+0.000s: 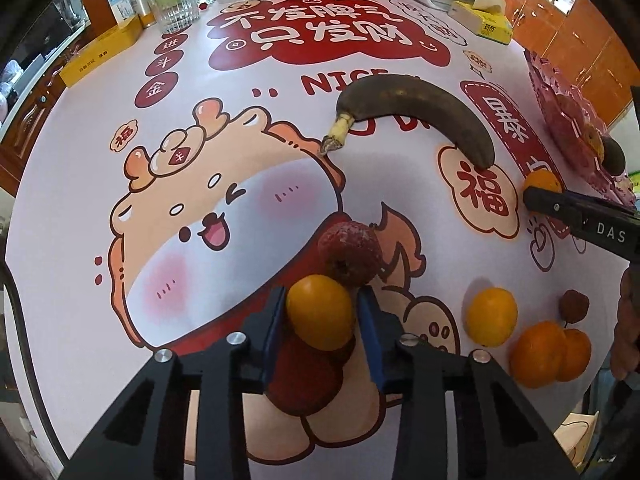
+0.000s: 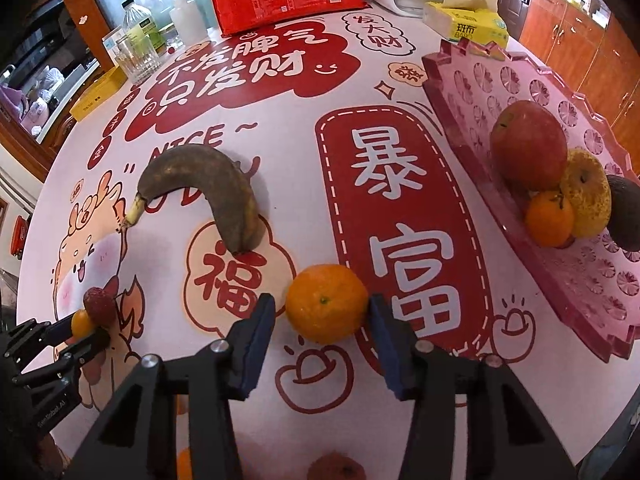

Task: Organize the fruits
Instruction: 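Grasp the small orange with the left tool while the right tool grasps a mandarin, then carry both oranges in the tools over the pink bowl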

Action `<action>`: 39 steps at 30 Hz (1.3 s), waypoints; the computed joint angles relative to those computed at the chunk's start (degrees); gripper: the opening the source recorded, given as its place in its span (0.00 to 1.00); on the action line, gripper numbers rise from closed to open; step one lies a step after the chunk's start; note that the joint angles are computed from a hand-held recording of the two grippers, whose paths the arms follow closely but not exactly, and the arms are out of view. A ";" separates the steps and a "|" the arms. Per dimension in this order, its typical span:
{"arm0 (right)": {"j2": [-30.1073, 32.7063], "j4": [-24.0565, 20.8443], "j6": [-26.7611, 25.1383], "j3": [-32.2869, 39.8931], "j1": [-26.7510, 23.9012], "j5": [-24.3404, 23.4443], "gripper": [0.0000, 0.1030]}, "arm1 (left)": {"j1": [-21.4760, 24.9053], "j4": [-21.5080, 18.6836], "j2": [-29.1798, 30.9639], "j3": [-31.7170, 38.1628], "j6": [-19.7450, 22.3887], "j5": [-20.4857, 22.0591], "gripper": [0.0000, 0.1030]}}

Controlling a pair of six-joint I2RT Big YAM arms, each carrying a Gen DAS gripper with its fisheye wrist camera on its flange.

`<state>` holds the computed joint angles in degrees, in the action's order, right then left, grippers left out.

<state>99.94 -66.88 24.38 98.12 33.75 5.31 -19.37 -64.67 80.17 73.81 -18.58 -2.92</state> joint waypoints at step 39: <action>-19.19 4.99 -6.78 -5.88 -12.95 4.19 0.40 | -18.88 -13.97 30.51 63.32 6.00 -7.17 0.28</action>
